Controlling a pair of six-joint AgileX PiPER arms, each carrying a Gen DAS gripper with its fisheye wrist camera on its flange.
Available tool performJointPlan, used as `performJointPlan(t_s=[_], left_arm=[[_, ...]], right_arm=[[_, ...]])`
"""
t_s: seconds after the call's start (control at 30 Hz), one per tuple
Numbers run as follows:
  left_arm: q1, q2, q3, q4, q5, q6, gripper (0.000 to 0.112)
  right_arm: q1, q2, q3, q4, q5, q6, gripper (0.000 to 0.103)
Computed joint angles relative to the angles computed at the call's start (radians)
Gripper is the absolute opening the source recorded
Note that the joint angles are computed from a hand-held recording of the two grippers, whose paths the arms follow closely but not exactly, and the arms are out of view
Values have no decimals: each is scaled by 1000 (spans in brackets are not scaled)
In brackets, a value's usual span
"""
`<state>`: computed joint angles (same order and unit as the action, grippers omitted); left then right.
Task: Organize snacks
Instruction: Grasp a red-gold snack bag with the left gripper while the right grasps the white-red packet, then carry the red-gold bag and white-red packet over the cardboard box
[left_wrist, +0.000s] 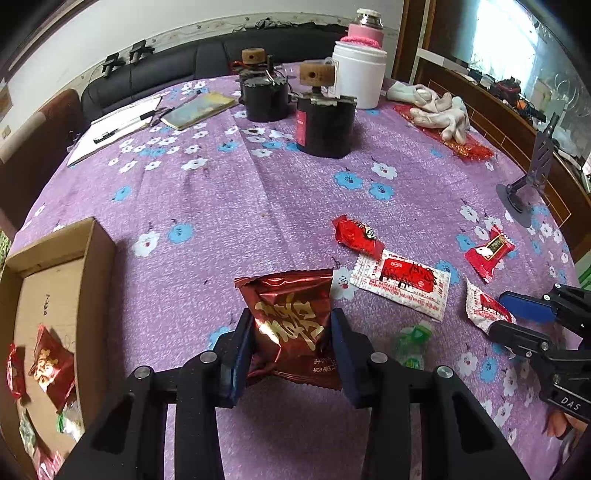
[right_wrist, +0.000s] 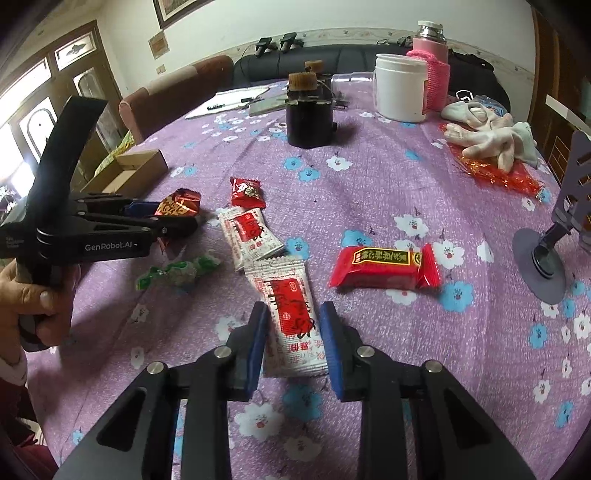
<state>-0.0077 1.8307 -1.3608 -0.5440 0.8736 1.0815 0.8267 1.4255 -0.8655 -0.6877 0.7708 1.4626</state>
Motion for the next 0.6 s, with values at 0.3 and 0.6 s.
performJointPlan(t_s=[0.3,0.6], left_arm=[[87,-49,5,-79,88,76,42],[178,-101,15,-123,130,124,42]], right_arm=[[66,-5,-7,-49,46,100,28],[135,-17,-52,-93,107,169,27]])
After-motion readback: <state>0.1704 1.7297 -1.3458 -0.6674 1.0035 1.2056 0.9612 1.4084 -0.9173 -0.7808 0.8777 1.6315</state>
